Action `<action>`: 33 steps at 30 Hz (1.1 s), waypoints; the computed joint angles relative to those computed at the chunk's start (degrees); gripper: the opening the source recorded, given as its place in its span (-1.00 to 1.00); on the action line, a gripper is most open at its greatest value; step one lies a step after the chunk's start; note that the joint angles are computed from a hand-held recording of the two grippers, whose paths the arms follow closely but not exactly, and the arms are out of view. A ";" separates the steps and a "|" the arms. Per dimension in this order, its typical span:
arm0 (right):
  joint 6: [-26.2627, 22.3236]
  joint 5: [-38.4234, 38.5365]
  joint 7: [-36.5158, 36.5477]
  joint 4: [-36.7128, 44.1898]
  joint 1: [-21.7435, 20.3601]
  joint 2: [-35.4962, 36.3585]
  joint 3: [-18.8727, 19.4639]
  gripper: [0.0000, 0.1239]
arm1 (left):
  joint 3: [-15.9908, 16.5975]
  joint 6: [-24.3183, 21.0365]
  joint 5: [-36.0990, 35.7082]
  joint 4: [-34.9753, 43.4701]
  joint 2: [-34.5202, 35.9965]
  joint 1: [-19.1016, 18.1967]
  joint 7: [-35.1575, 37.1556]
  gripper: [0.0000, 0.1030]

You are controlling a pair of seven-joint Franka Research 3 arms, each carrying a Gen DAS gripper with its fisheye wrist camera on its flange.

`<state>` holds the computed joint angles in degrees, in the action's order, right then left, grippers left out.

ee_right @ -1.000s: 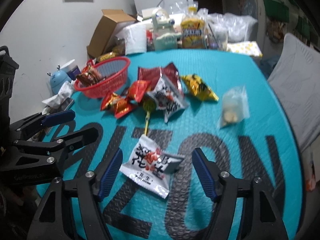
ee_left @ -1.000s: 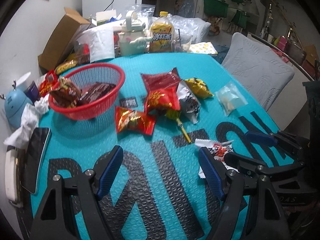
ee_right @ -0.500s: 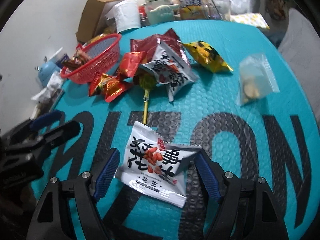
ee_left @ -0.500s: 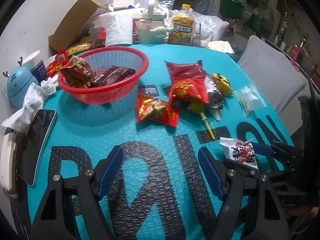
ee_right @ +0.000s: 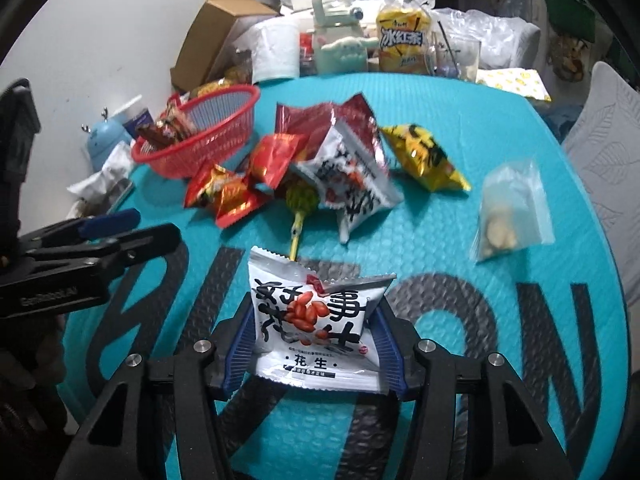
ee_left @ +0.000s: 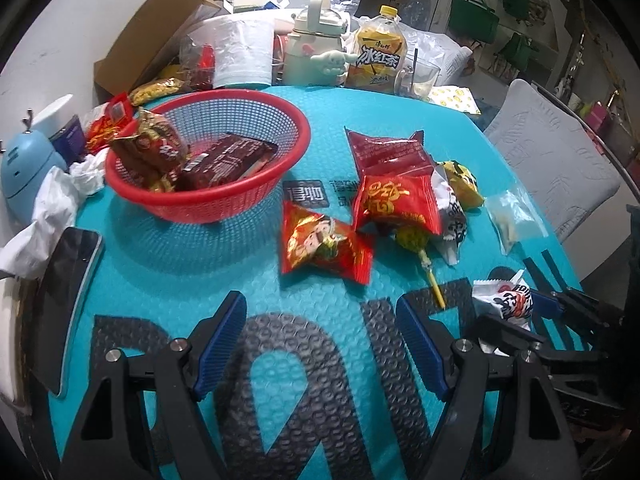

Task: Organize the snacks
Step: 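Grasp the white peanut packet with the right tool while the left tool approaches the red-gold packet, then close the left tool on the red-gold cartoon packet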

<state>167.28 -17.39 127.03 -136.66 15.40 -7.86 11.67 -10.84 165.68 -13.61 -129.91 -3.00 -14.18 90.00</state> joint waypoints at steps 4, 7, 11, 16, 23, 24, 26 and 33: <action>0.37 2.51 -2.18 0.82 0.50 0.63 -1.10 -0.12 | -0.24 -0.92 -0.14 2.70 2.28 0.50 0.02 0.49; 1.57 7.04 -6.60 1.10 1.70 1.36 -2.40 -0.12 | -0.79 -1.74 0.54 4.74 4.05 1.31 -0.32 0.49; 2.30 10.86 -10.84 1.83 2.36 2.42 -3.03 -0.12 | -1.65 -3.00 1.89 7.57 6.62 2.36 -0.96 0.49; 1.65 13.50 -14.10 2.94 2.70 3.60 -3.66 -0.12 | -3.01 -5.80 2.07 11.43 10.11 3.88 -0.74 0.49; 1.43 16.94 -17.06 3.44 2.90 4.22 -4.42 -0.11 | -3.36 -6.42 7.23 13.82 12.55 3.81 -3.88 0.49; 1.23 17.86 -17.62 3.55 3.01 4.39 -4.55 -0.11 | -3.46 -6.24 7.70 13.82 12.62 3.90 -4.20 0.49; 1.04 19.87 -19.08 3.69 3.28 4.63 -4.81 -0.11 | -3.49 -5.25 8.75 13.29 12.48 3.91 -5.31 0.49; 1.00 23.06 -21.06 3.47 3.49 4.64 -5.06 -0.11 | -4.34 -4.41 10.07 12.41 11.91 4.87 -6.29 -0.19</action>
<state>168.28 5.67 105.97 -133.19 18.90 -3.21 6.61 -15.17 161.27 -3.54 -117.49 8.91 -9.31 83.71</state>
